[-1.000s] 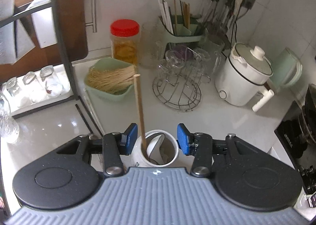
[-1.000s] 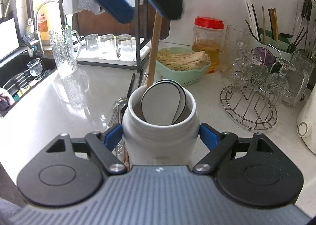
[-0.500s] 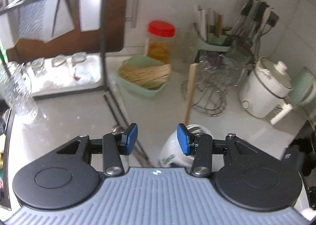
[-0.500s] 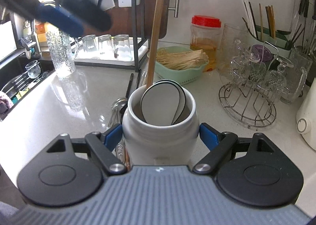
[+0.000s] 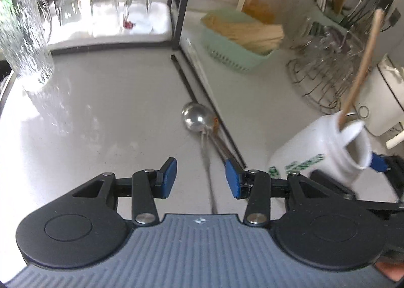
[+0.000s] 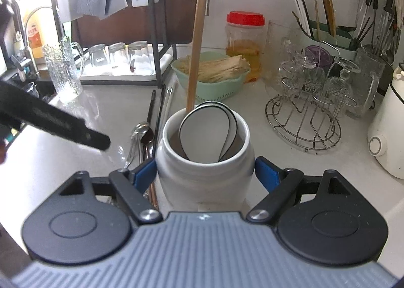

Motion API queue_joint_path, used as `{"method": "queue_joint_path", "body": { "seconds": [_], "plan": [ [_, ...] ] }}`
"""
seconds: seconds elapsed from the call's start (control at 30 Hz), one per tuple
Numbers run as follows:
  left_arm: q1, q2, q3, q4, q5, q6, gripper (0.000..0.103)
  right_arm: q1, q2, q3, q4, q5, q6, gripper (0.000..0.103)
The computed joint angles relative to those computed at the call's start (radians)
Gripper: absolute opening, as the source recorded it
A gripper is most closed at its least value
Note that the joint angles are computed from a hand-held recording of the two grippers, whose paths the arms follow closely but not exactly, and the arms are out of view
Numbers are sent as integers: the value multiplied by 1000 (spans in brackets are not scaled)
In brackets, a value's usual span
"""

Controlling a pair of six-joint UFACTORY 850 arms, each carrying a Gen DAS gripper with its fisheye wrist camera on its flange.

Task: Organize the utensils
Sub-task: 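Move the left tool to the steel spoon on the counter, then close the left tool on the steel spoon's handle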

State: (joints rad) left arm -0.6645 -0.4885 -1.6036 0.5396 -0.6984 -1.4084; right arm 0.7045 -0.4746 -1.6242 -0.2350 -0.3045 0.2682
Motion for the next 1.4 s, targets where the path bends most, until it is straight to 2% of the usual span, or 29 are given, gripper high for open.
{"method": "queue_joint_path", "body": {
  "seconds": [0.13,0.3,0.43,0.77,0.97,1.03,1.17,1.27,1.33,1.4],
  "plan": [
    [26,-4,31,4,65,-22,49,2,-4,-12,-6,-23,4,87],
    [57,-21,28,43,133,-55,49,13,-4,-17,-90,-47,114,87],
    [80,-61,-15,5,144,-26,50,20,-4,-18,-142,-59,183,87],
    [105,-158,-145,-112,80,80,50,32,-10,-26,-235,-81,305,87],
    [109,-218,-247,-160,1,170,48,35,-8,-20,-264,-78,340,87],
    [113,-225,-255,-171,7,180,33,35,-7,-19,-265,-77,340,87],
    [114,-238,-274,-166,0,208,30,34,-6,-17,-258,-74,328,87],
    [112,-236,-278,-150,-13,205,23,31,-5,-17,-239,-70,305,87],
    [109,-229,-273,-132,-24,190,6,29,-3,-13,-230,-65,292,87],
    [106,-221,-268,-129,-31,178,5,27,-2,-12,-212,-62,269,87]
  ]
}}
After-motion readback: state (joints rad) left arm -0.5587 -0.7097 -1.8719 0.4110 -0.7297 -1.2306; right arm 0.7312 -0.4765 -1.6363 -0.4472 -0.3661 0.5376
